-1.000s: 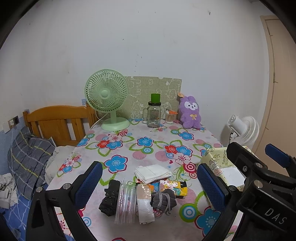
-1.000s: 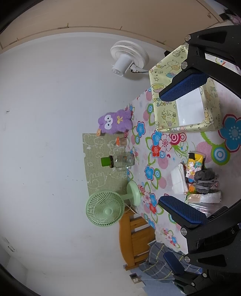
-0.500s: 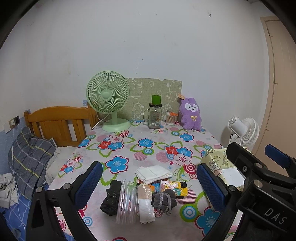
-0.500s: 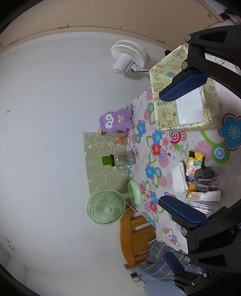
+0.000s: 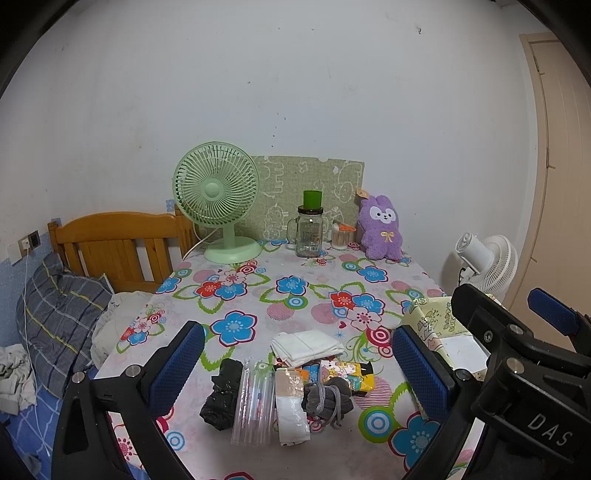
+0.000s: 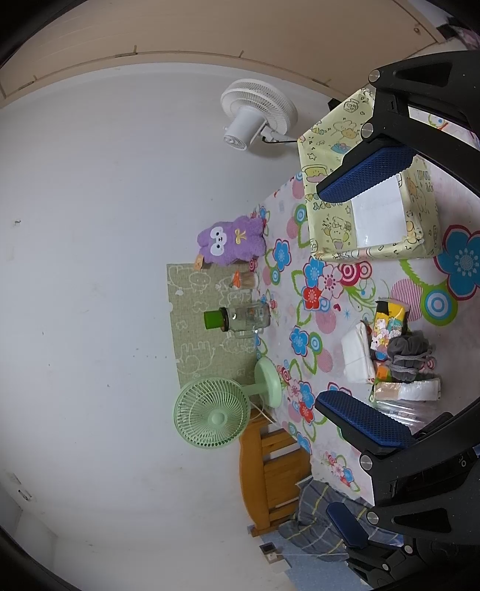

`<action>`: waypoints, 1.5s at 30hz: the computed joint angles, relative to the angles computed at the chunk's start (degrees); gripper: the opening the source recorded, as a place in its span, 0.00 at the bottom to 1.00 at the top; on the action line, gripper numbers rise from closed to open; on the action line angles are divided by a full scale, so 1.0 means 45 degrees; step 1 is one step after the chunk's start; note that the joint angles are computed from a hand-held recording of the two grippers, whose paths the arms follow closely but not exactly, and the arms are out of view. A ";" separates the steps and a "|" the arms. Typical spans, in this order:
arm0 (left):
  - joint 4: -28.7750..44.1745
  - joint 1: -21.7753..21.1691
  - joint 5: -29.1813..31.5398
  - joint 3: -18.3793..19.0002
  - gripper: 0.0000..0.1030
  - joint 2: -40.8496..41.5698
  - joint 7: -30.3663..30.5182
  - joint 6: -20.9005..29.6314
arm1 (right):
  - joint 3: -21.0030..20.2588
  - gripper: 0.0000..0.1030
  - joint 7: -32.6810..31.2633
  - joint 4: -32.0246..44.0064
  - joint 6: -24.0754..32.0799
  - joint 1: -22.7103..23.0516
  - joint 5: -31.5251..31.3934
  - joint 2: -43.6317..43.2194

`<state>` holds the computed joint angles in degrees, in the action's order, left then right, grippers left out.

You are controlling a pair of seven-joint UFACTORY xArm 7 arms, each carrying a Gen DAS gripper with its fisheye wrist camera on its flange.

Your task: Organize soft objects

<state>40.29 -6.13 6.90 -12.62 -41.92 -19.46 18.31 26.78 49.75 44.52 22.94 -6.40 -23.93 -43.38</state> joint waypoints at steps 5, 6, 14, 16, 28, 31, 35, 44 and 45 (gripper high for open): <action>0.0017 -0.0064 -0.0028 0.0064 0.99 -0.0062 0.0043 0.0088 | 0.0025 1.00 0.0035 -0.0041 -0.0021 -0.0018 -0.0041 -0.0073; 0.0029 -0.0094 -0.0041 0.0087 0.99 -0.0068 0.0071 0.0110 | 0.0026 0.99 0.0035 -0.0018 -0.0047 -0.0050 -0.0054 -0.0031; 0.0067 -0.0080 -0.0050 0.0062 0.98 0.0071 0.0091 0.0109 | -0.0015 0.99 -0.0048 0.0039 -0.0235 -0.0042 -0.0077 0.0280; 0.0087 -0.0122 -0.0081 0.0113 0.96 0.0188 0.0126 0.0088 | 0.0000 0.98 -0.0008 0.0010 -0.0298 -0.0058 -0.0087 0.0338; -0.0073 -0.0069 -0.0062 0.0320 0.90 0.0804 0.0310 -0.0222 | 0.0101 0.95 0.0294 0.0126 -0.0554 -0.0029 -0.0301 0.1254; -0.0155 -0.0059 -0.0063 0.0419 0.88 0.0918 0.0432 -0.0284 | 0.0190 0.94 0.0412 0.0206 -0.0676 -0.0033 -0.0454 0.1585; -0.0251 0.0086 0.0021 0.0440 0.88 0.1075 0.0553 -0.0346 | 0.0254 0.92 0.0506 0.0391 -0.0735 0.0042 -0.0690 0.2112; -0.0468 0.0240 0.0133 0.0540 0.86 0.1585 0.0627 -0.0386 | 0.0415 0.90 0.1511 0.0508 -0.0952 0.0095 -0.1376 0.3118; -0.0476 0.0195 0.0092 0.0590 0.85 0.1650 0.0665 -0.0346 | 0.0440 0.89 0.1591 0.0565 -0.0889 0.0119 -0.1481 0.3286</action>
<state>38.15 -5.26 7.31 -9.96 -34.49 -16.47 16.75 28.76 56.91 47.06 18.94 -5.87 -30.59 -28.60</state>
